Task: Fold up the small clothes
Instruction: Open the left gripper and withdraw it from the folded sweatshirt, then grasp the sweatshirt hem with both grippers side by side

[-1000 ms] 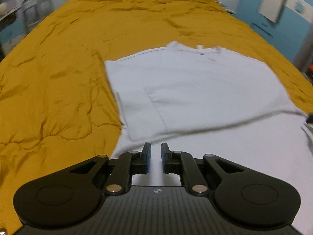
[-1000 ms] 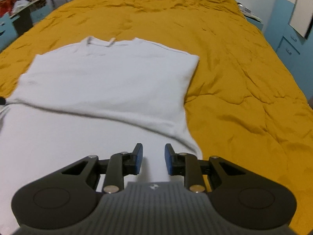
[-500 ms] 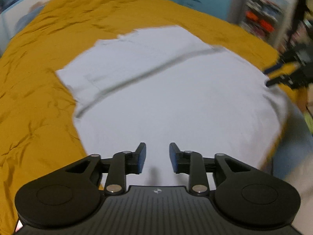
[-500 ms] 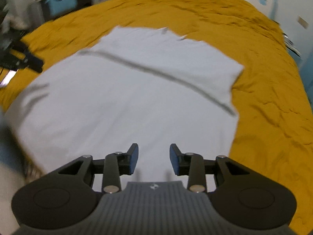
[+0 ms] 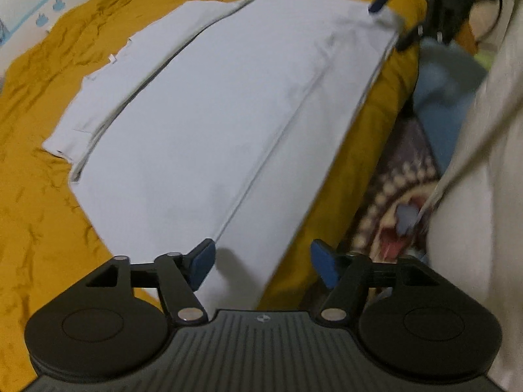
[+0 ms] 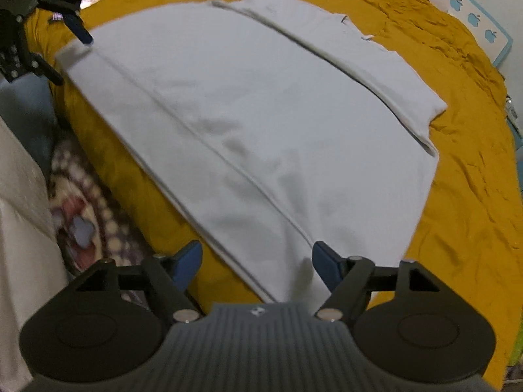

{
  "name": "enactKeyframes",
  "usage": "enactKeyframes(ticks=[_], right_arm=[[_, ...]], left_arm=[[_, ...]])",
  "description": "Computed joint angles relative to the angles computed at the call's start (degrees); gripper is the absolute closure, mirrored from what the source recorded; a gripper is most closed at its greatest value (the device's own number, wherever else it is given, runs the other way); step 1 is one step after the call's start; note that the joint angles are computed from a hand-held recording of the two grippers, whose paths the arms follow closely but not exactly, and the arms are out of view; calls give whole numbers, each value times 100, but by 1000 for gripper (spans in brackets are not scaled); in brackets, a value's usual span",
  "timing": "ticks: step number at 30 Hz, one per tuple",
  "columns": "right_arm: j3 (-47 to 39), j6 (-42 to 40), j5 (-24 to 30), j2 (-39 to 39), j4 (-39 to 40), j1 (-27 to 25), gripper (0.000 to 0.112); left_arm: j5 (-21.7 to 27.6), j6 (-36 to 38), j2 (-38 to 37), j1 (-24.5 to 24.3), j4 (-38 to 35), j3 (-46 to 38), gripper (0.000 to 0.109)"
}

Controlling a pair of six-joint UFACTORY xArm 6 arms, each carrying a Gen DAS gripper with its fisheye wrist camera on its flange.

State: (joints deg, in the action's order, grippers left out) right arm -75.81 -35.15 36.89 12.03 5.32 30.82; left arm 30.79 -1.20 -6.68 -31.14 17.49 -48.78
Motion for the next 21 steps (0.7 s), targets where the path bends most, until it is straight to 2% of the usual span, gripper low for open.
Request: enactKeyframes(ticks=[4, 11, 15, 18, 21], right_arm=[[361, -102, -360, -191, -131, -51, 42], [717, -247, -880, -223, -406, -52, 41], [917, -286, -1030, -283, -957, -34, 41], [1011, 7, -1172, -286, -1541, -81, 41], [1115, 242, -1322, -283, -2169, -166, 41]], left_arm=[[288, -803, -43, -137, 1220, 138, 24], [594, -1624, 100, -383, 2714, 199, 24], [707, -2043, 100, -518, 3294, 237, 24], [916, -2613, 118, -639, 4152, 248, 24], [1034, -2870, 234, -666, 4517, 195, 20]])
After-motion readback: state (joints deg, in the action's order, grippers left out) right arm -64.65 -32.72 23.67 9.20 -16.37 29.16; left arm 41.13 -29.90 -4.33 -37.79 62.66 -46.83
